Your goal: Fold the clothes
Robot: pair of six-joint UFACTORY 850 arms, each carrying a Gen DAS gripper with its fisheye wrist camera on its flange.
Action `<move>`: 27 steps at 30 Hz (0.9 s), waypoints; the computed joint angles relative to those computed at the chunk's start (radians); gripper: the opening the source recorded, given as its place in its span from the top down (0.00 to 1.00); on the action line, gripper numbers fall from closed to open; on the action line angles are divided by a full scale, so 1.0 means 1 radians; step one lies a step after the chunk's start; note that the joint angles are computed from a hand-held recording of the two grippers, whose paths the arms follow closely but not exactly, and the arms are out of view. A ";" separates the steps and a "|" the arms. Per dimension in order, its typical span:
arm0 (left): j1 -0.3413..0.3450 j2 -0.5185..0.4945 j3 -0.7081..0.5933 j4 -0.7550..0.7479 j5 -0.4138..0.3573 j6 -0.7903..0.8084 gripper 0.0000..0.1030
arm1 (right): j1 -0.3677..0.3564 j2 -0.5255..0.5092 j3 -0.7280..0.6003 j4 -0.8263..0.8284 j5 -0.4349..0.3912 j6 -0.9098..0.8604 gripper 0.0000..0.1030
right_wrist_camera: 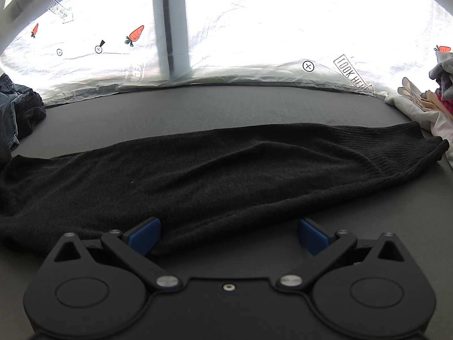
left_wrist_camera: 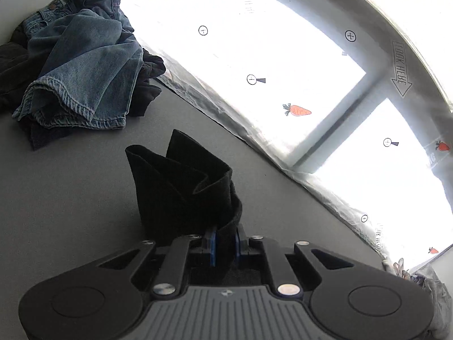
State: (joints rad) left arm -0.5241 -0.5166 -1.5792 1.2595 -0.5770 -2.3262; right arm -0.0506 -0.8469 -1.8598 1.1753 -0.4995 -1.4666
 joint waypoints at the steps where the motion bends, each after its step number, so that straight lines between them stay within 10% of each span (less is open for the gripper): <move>1: 0.004 -0.014 -0.019 0.003 0.074 0.029 0.88 | 0.000 0.000 0.001 0.000 0.000 0.000 0.00; 4: 0.015 -0.077 -0.104 -0.201 0.238 0.309 0.79 | 0.001 0.002 0.003 0.002 0.001 0.000 0.00; 8: 0.013 -0.133 -0.172 -0.504 0.259 0.643 0.64 | -0.001 0.001 0.001 0.003 -0.002 0.002 0.00; 15: 0.015 -0.094 -0.116 -0.369 0.109 0.349 0.38 | 0.000 -0.014 -0.041 -0.106 -0.023 0.108 0.00; 20: 0.031 -0.114 -0.137 -0.644 -0.091 0.518 0.36 | -0.027 -0.125 -0.294 -0.299 -0.277 0.512 0.12; 27: 0.045 -0.099 -0.084 -0.668 -0.012 0.506 0.04 | -0.066 -0.227 -0.462 -0.040 -0.517 0.742 0.29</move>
